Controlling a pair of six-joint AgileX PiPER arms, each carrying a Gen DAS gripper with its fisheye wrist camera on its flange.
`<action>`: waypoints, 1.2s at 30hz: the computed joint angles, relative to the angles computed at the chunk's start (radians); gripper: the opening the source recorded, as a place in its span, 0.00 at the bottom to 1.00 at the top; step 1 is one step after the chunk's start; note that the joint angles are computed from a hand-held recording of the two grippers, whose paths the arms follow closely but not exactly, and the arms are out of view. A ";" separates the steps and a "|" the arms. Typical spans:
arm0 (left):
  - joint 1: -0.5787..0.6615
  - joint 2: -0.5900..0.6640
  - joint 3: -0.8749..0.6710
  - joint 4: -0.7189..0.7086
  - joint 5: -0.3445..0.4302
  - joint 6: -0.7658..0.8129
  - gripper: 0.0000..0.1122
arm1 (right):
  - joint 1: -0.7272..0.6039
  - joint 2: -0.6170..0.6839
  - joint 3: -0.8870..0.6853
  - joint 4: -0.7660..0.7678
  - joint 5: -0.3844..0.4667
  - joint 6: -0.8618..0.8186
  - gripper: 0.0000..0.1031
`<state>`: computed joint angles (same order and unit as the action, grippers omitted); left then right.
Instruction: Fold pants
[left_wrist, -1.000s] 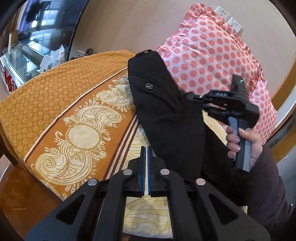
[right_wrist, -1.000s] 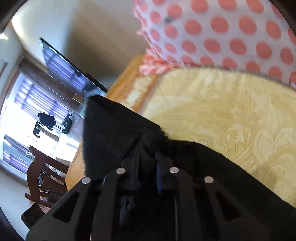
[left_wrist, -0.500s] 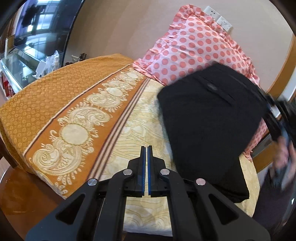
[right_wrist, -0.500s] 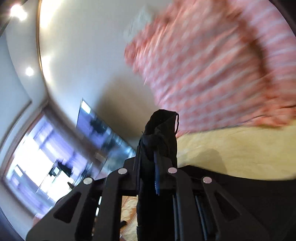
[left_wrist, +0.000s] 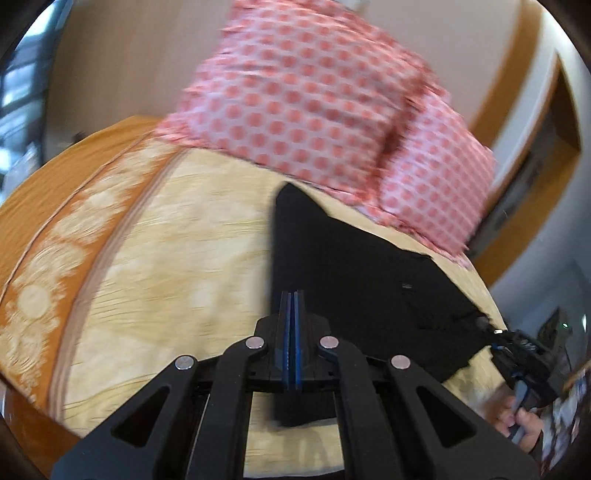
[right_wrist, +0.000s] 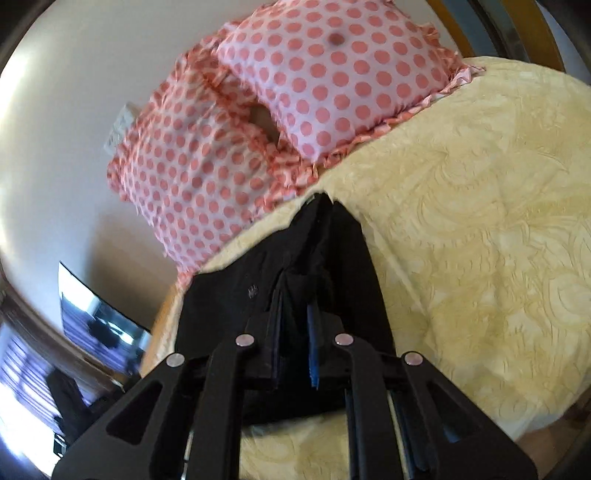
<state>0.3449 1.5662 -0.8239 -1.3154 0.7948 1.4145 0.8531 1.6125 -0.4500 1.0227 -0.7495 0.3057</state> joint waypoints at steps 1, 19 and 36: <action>-0.030 -0.006 0.000 0.000 0.003 0.006 0.00 | 0.038 0.008 0.005 0.044 -0.017 -0.012 0.11; -0.348 0.131 -0.111 0.232 -0.178 -0.194 0.00 | -0.050 -0.090 -0.152 0.174 0.171 -0.665 0.73; -0.163 0.160 -0.210 0.093 -0.108 -0.154 0.83 | -0.535 0.011 -0.319 -0.046 0.694 -0.640 0.65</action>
